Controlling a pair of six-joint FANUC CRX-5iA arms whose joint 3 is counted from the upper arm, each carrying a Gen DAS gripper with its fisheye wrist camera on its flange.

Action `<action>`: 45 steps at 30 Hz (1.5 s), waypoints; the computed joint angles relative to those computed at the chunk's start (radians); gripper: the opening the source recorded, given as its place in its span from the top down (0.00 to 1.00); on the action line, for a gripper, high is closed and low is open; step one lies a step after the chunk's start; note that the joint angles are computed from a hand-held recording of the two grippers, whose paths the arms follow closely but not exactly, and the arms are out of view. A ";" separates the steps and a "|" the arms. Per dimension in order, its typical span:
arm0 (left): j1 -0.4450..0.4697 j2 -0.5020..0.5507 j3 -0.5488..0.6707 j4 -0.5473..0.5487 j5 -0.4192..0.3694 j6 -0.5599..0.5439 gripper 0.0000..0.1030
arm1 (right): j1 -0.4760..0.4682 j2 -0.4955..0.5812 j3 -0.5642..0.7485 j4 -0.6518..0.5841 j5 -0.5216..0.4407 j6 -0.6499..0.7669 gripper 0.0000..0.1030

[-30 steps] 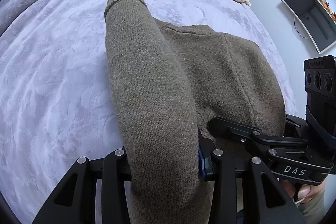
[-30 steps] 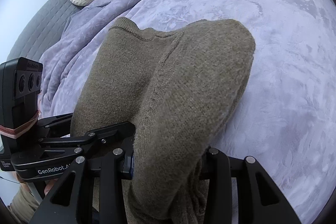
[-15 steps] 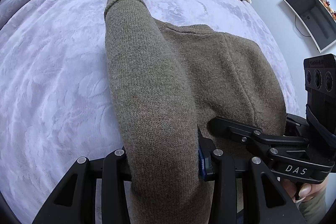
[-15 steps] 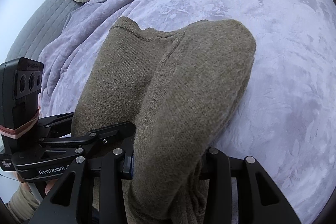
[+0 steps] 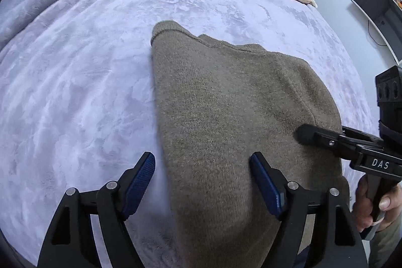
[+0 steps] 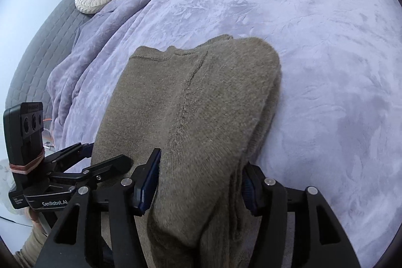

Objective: Fold small clothes

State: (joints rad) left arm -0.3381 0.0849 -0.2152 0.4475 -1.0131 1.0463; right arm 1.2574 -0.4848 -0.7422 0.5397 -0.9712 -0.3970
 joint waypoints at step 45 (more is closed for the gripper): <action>-0.061 -0.120 0.023 -0.363 0.036 0.193 0.17 | 0.297 0.139 0.122 -0.019 -0.232 0.183 0.40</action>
State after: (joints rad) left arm -0.3994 -0.0353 -0.1917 0.0848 -0.9774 1.2393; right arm 1.5540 -0.3454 -0.6197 0.5203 -1.2034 -0.2140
